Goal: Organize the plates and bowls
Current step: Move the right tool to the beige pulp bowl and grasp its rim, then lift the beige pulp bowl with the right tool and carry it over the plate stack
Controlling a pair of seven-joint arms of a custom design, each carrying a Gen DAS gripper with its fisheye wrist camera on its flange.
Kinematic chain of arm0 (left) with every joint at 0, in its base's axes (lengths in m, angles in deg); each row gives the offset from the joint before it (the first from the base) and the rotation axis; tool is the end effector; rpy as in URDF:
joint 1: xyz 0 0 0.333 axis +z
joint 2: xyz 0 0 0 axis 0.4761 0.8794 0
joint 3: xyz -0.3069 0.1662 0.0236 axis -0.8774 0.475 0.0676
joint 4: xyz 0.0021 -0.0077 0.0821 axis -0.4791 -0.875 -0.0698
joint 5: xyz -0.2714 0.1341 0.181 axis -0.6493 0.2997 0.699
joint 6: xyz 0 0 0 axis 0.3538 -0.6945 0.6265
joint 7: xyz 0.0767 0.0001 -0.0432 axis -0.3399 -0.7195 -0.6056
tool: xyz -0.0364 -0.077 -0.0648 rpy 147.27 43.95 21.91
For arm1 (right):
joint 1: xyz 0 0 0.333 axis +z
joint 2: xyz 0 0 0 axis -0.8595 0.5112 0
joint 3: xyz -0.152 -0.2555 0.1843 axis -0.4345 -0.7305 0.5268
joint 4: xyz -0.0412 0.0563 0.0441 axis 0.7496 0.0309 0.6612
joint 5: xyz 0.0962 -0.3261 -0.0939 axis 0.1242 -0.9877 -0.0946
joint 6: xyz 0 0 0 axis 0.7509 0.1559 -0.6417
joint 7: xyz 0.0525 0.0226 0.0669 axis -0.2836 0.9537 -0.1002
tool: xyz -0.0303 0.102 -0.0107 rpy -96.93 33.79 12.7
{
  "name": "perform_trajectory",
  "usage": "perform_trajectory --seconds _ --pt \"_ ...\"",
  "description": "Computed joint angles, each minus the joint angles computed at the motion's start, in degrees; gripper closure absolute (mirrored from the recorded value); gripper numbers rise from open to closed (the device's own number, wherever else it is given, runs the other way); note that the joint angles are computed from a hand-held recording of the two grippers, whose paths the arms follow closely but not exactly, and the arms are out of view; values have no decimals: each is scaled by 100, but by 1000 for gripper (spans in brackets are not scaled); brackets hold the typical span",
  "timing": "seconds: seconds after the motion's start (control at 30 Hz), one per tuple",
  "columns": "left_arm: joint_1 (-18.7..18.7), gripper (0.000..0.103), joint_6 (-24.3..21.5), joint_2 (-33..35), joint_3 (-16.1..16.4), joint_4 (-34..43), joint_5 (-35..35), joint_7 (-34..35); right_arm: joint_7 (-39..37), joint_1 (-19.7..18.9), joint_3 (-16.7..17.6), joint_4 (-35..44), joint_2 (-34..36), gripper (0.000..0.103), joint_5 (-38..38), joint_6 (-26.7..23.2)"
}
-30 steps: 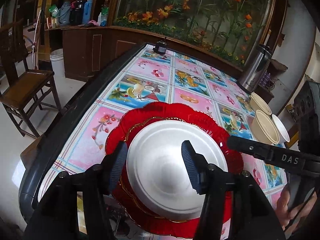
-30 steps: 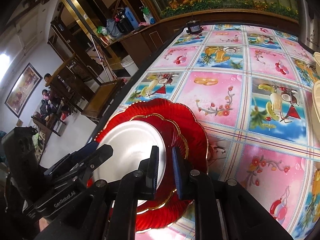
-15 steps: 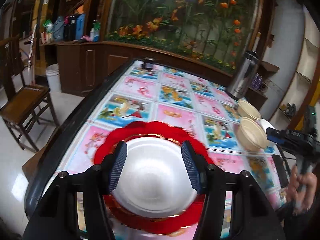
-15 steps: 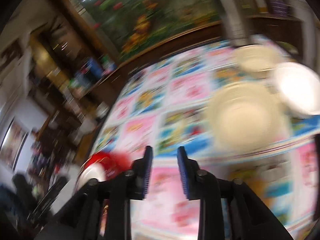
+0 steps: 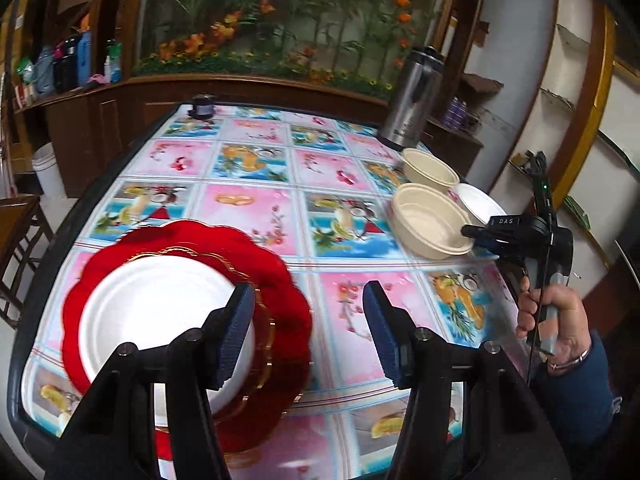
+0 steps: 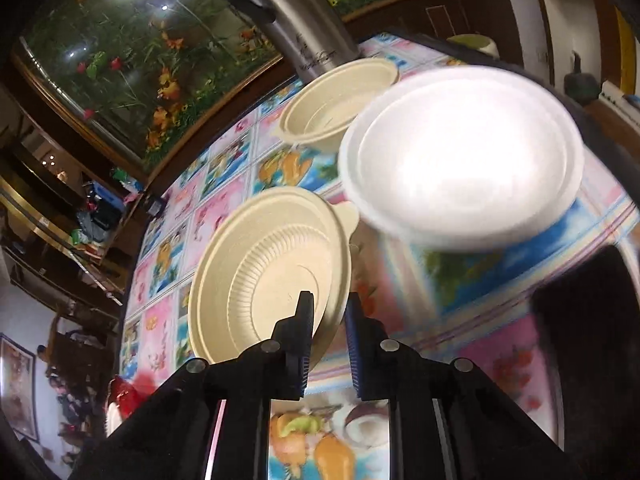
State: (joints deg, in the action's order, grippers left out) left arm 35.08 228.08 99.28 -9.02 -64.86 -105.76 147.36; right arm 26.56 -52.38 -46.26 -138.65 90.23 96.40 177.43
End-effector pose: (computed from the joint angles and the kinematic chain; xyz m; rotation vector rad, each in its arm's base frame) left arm 0.6325 -0.0232 0.5391 -1.7039 1.9106 -1.0737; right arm 0.7226 0.1199 0.4760 -1.3111 1.9708 -0.2391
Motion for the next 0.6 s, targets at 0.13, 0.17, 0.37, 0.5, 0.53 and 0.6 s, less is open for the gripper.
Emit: perform_trajectory --seconds 0.13,0.17,0.37,0.5,0.53,0.6 --pt "-64 48 -159 65 -16 86 126 -78 -699 -408 741 -507 -288 85 623 135" --pt "-72 48 -256 99 -28 146 136 -107 -858 -461 861 -612 -361 82 799 100" --pt "-112 48 -950 410 -89 707 110 -316 -2228 -703 1357 -1366 -897 75 1854 178" --pt "-197 48 -1419 865 -114 1453 222 -714 -2109 -413 884 -1446 -995 71 1892 499" --pt "-208 48 -1457 937 -124 1551 257 -797 -2174 -469 920 -1364 -945 71 2006 458" --pt "-296 48 -1706 1236 -84 1996 484 -1183 -2160 -452 861 -1247 -877 71 2078 404"
